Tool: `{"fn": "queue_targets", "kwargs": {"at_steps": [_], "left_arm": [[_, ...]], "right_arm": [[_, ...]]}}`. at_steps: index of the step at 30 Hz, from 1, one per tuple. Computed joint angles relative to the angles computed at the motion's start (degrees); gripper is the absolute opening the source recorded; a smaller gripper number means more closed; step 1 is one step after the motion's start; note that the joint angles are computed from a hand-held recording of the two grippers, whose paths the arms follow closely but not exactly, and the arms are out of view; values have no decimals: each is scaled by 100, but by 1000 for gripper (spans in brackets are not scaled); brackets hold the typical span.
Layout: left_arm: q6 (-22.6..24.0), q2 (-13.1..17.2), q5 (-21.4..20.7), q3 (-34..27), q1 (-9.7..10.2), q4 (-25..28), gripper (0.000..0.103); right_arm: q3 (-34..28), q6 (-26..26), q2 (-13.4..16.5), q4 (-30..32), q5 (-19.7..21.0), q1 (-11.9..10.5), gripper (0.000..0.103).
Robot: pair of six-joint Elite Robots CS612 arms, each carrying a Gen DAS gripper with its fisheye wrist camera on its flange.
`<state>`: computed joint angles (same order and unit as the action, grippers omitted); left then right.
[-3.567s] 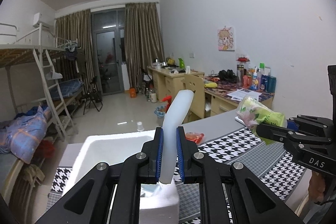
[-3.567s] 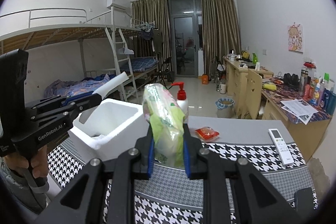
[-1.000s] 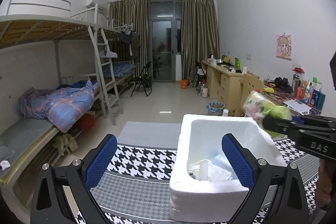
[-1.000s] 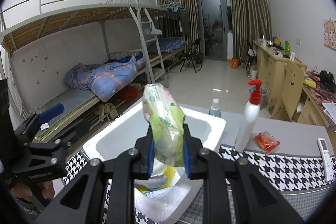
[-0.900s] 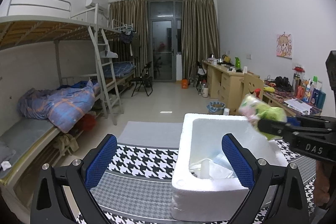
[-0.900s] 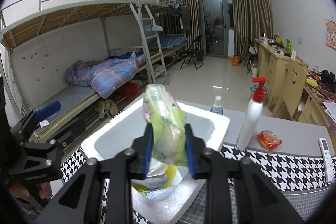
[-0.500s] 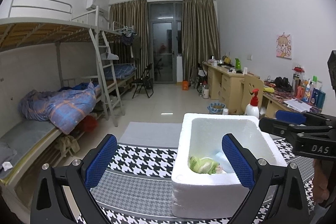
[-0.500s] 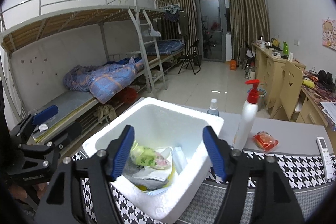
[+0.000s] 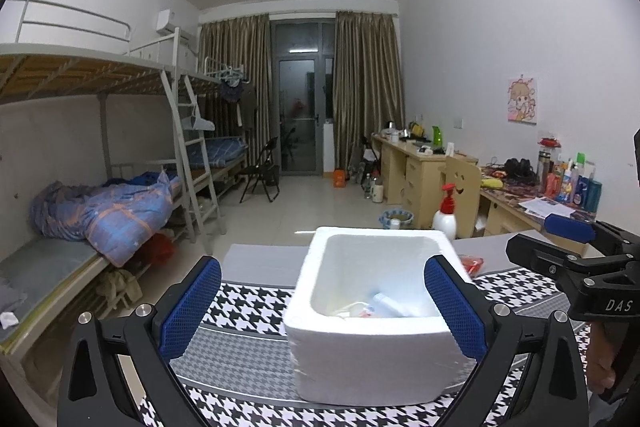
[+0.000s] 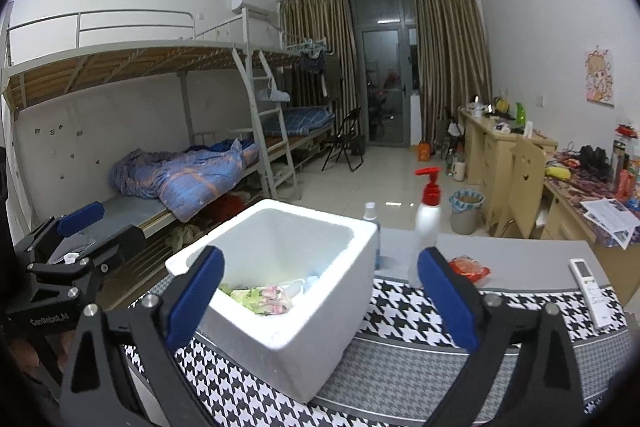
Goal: Organize soft objects
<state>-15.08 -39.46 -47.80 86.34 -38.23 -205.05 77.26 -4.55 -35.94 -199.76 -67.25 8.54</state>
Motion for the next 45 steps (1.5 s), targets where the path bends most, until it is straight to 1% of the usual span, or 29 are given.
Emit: {"fn": "queue_targets", "kwargs": {"at_steps": [3,5,9,16,27,31,36,39,41,45], "left_arm": [[40,-12,-94,44,-33,-114,102],[77,-20,-132,64,-62,-169,102],[134,-40,-103,122,-119,-294,102],[129,-41,73,170,-223,-395,102],[189,-22,-25,321,-333,-625,102],[256,-18,15,377,-371,-746,102],[339,12,72,427,-425,-911,102],[334,29,74,446,-440,-923,102],[310,35,62,464,-448,-932,102],[391,47,21,503,-473,-965,102]], "right_arm": [[139,27,-49,-191,-134,-14,102],[229,47,-87,-281,-151,-31,102],[436,64,-154,-542,-120,-70,102],[704,59,-227,-952,-279,-88,102],[1140,153,-309,-1412,-400,-130,102],[1307,139,-338,-1607,-458,-140,102],[1434,192,-347,-1739,-464,-167,102],[1494,206,-344,-1766,-492,-173,102],[1543,231,-341,-1777,-442,-189,102],[1599,280,-337,-1832,-433,-199,102]]}}
